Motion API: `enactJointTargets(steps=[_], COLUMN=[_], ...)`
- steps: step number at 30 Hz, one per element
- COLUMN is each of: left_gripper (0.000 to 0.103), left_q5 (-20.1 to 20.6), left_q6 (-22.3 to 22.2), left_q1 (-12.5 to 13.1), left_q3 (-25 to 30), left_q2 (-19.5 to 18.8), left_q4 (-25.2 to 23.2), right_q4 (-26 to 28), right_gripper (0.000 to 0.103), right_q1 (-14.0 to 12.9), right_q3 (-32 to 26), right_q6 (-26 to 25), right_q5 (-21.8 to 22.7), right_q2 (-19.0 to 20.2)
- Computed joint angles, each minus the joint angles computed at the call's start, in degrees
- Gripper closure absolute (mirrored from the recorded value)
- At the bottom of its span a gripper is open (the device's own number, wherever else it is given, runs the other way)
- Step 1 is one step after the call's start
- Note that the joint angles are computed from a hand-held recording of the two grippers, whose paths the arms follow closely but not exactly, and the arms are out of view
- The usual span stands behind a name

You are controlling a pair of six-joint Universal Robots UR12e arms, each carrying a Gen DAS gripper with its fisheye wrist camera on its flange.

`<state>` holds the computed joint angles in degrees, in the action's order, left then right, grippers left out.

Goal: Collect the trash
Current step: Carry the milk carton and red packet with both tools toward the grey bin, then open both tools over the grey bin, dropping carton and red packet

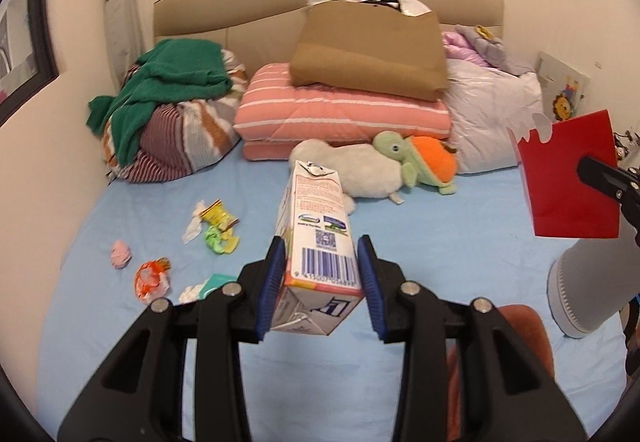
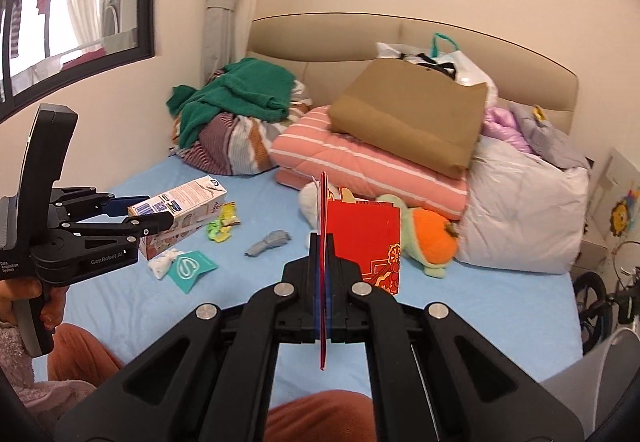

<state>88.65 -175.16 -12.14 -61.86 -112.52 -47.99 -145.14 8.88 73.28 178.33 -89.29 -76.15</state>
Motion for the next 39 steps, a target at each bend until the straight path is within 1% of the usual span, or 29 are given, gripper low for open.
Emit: enactJointTargets(steps=[8,14,17,21,25,28,32,35,39], left_gripper=[0.065,0.065,0.066,0.065,0.065,0.065,0.065,0.065,0.065], left_q5=[-7.7,-13.8,-17.2,-20.9,-23.9,-25.2,-26.3,-26.3,-26.0], left_q6=[5.5,9.6,11.7,14.8,17.4,19.0,20.9,21.9,22.8], left_q1=[-5.2,-8.9,-10.8,-13.1,-15.0,-16.3,-17.5,-18.3,-19.0], left_q3=[6.5,13.1,15.8,20.2,24.9,28.1,31.6,33.9,37.7], left_q2=[-3.8,-7.6,-9.0,-11.4,-14.1,-15.9,-18.1,-19.5,-21.9], left_q4=[-0.9,-4.5,-5.9,-8.2,-11.7,-14.6,-18.5,-20.6,-23.4], right_q4=[-0.5,-0.3,-0.2,1.6,4.2,5.9,7.6,8.3,8.6], right_gripper=[0.102,0.102,0.102,0.102,0.102,0.102,0.102,0.102,0.102], right_q1=[-5.1,-8.2,-9.9,-11.7,-13.5,-14.9,-17.3,-18.9,-20.2], right_q3=[8.9,13.4,15.2,16.6,17.4,18.2,19.2,19.5,19.9], right_q6=[4.5,7.4,8.3,9.6,11.3,12.0,12.7,12.8,12.9], right_q5=[-9.6,-16.2,-18.2,-20.5,-21.5,-21.3,-18.8,-16.5,-14.4], right_q2=[-8.8,-14.0,-16.3,-18.6,-20.4,-21.7,-22.9,-23.0,-22.7])
